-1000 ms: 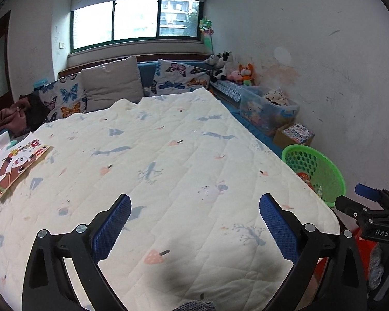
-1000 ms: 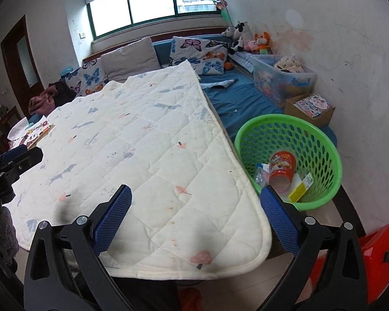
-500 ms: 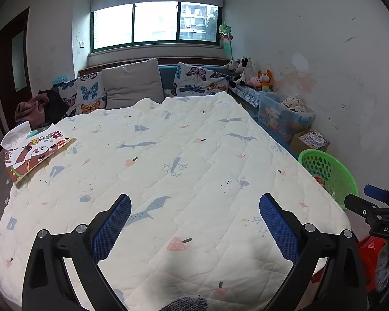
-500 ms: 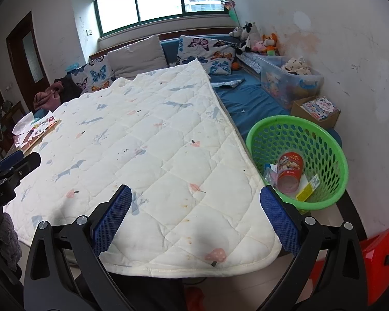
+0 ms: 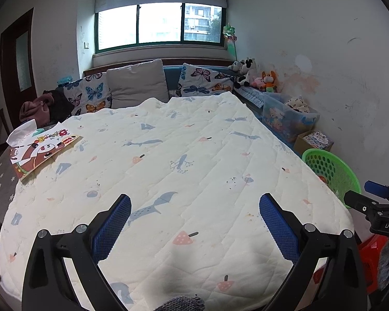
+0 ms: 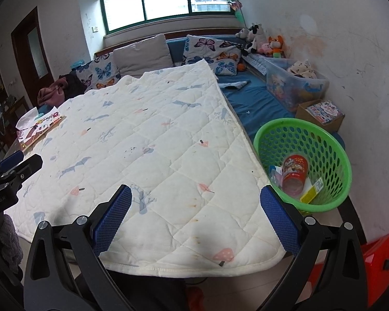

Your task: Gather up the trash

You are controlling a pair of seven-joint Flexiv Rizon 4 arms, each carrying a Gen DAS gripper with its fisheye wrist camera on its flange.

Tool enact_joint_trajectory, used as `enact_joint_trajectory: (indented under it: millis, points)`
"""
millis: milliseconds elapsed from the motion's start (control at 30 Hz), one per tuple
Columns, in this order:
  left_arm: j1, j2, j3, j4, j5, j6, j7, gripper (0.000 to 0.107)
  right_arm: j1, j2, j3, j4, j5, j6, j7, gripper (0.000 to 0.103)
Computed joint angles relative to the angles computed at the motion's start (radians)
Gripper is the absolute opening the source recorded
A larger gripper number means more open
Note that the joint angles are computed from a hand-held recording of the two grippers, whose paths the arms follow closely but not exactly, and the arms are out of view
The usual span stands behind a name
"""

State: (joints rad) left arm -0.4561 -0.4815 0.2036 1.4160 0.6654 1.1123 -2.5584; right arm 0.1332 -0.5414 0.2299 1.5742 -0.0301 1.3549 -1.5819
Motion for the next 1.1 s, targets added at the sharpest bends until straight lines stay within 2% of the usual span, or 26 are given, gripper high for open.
enact_joint_trajectory:
  millis: [1100]
  points:
    - [-0.015,0.006,0.006,-0.006,0.039,-0.013,-0.053,0.096,0.002,-0.001,0.001,-0.002,0.008,-0.003,-0.010,0.098]
